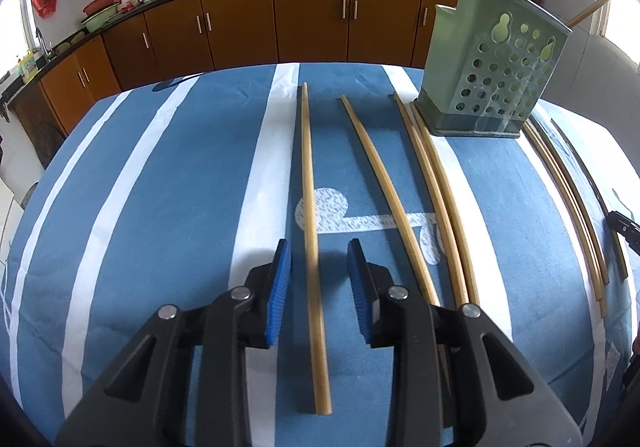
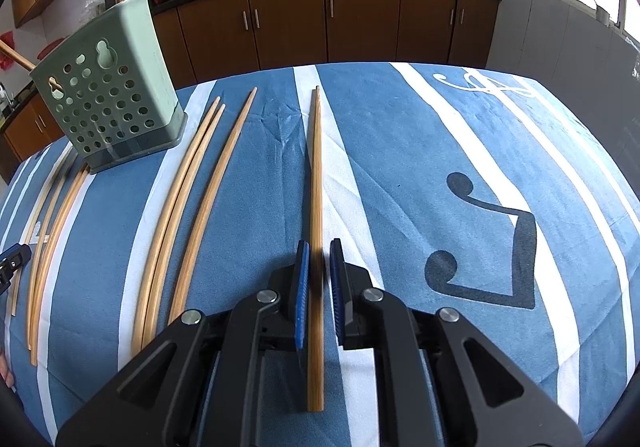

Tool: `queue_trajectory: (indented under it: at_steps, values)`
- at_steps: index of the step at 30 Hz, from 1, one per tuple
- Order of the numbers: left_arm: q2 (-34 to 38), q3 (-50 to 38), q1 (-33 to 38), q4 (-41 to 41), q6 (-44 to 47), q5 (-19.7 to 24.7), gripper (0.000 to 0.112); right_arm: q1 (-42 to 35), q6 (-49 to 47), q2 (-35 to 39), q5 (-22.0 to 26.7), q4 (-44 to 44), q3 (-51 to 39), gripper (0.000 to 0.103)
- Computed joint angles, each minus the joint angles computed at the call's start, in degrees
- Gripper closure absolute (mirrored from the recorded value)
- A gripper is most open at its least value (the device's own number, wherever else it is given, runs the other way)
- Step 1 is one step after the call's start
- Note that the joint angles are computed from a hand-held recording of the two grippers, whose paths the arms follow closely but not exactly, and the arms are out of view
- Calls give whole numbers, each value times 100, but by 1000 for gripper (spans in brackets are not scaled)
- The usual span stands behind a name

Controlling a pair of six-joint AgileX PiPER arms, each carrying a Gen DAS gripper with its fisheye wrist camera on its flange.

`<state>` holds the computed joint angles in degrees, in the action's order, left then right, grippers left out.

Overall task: Organize utensils
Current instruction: 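Lift the left tool's chopstick toward the holder while the right tool carries its own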

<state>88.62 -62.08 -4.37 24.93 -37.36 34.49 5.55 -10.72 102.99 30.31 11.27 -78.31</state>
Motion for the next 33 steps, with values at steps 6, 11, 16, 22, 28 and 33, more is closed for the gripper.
queue_trajectory:
  at_steps: [6,11,16,22,28,33]
  values:
    - [-119,136,-112,201,-237,81,88,-111,-401,-158,-37,370,250,91]
    - [-221,241,-229,352,-422,156,104,-247,-824,-253,-27,810,413,95]
    - [-310,265,-268,349,-253,291,105,-407,-1112,-407,-8,1215,499,95]
    - [-784,253,-228,231,-94,376,105,-711,-1732,-899,-93,2013,607,95]
    - [-1227,24,-220,186,-89,423,105,-851,-2172,-1210,-207,2588,611,95]
    - [-1508,-259,-193,197,-152,408,105,-864,-2507,-1361,-344,3006,603,95]
